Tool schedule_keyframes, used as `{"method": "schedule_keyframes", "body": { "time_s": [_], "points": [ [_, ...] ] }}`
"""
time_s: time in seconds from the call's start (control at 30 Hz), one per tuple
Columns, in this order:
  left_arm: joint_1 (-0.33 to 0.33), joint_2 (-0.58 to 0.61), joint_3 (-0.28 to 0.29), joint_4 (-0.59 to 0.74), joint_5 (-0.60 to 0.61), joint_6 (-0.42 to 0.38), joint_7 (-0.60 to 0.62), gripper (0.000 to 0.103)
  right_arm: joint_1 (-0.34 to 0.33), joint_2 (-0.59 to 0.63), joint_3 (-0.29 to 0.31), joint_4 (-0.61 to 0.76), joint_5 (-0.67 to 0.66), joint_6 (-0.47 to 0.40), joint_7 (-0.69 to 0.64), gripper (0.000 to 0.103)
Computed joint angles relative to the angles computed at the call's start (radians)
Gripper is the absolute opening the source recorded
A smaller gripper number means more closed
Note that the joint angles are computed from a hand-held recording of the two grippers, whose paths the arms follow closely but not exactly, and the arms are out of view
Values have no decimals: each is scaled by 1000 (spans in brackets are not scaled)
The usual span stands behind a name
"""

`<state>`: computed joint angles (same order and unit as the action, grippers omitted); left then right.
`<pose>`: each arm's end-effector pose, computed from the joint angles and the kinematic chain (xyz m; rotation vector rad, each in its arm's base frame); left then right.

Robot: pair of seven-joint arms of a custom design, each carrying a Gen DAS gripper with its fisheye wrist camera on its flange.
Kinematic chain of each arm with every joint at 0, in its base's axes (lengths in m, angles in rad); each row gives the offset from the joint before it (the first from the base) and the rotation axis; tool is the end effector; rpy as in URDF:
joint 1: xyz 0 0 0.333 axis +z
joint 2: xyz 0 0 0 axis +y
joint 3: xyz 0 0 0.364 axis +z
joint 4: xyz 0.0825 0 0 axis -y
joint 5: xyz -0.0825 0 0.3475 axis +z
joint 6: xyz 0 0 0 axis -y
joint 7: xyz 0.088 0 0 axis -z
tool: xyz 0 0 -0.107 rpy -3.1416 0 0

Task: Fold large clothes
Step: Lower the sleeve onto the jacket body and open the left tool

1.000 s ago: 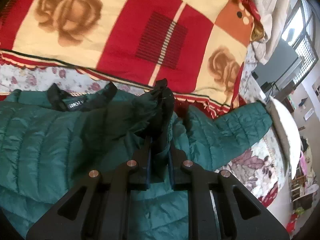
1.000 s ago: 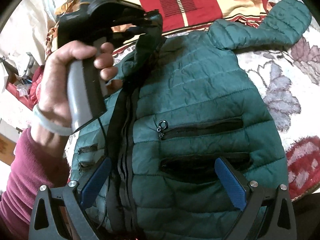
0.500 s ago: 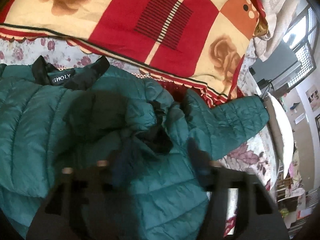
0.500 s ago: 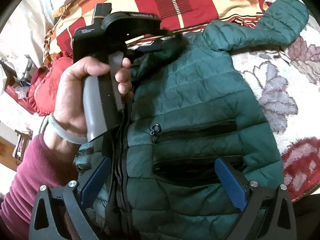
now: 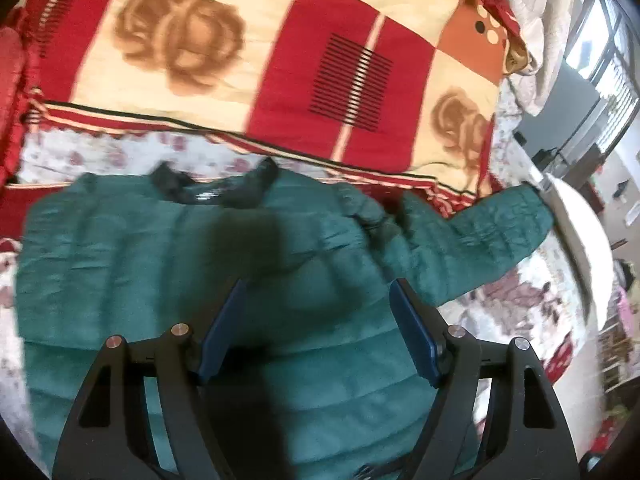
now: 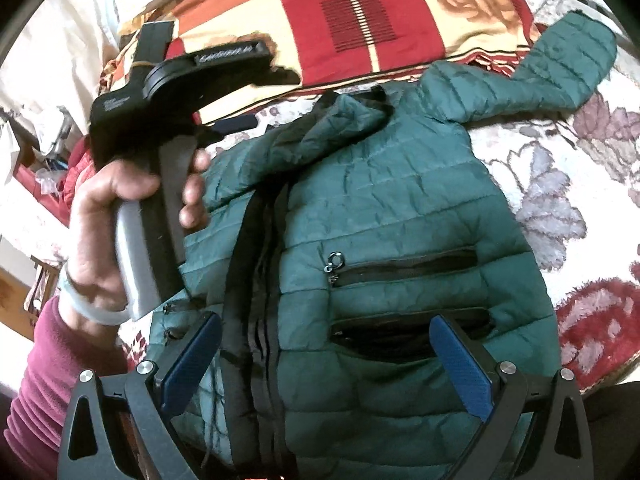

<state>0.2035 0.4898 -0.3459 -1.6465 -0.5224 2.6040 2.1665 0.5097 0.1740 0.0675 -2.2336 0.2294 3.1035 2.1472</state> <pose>0.7034 -0.0433 0.4550 -1.7288 2.2707 -1.0109 0.4914 0.2949 0.4473 -1.5185 1.9162 -0.0591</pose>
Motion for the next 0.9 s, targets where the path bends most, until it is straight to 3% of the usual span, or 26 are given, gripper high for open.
{"method": "schedule_keyframes", "body": {
  "time_s": [0.27, 0.43, 0.8, 0.9],
  "points": [
    [63, -88, 37, -114, -7, 76, 80, 75, 74, 15, -69, 42, -117, -27, 91, 103],
    [88, -110, 53, -155, -22, 118, 109, 75, 78, 32, -59, 75, -143, -42, 101, 103],
    [107, -53, 108, -130, 90, 155, -2, 75, 78, 65, -59, 130, -187, -80, 95, 103],
    [123, -20, 112, -100, 124, 152, -61, 75, 126, 82, -146, 150, -270, -52, 138, 103]
  ]
}}
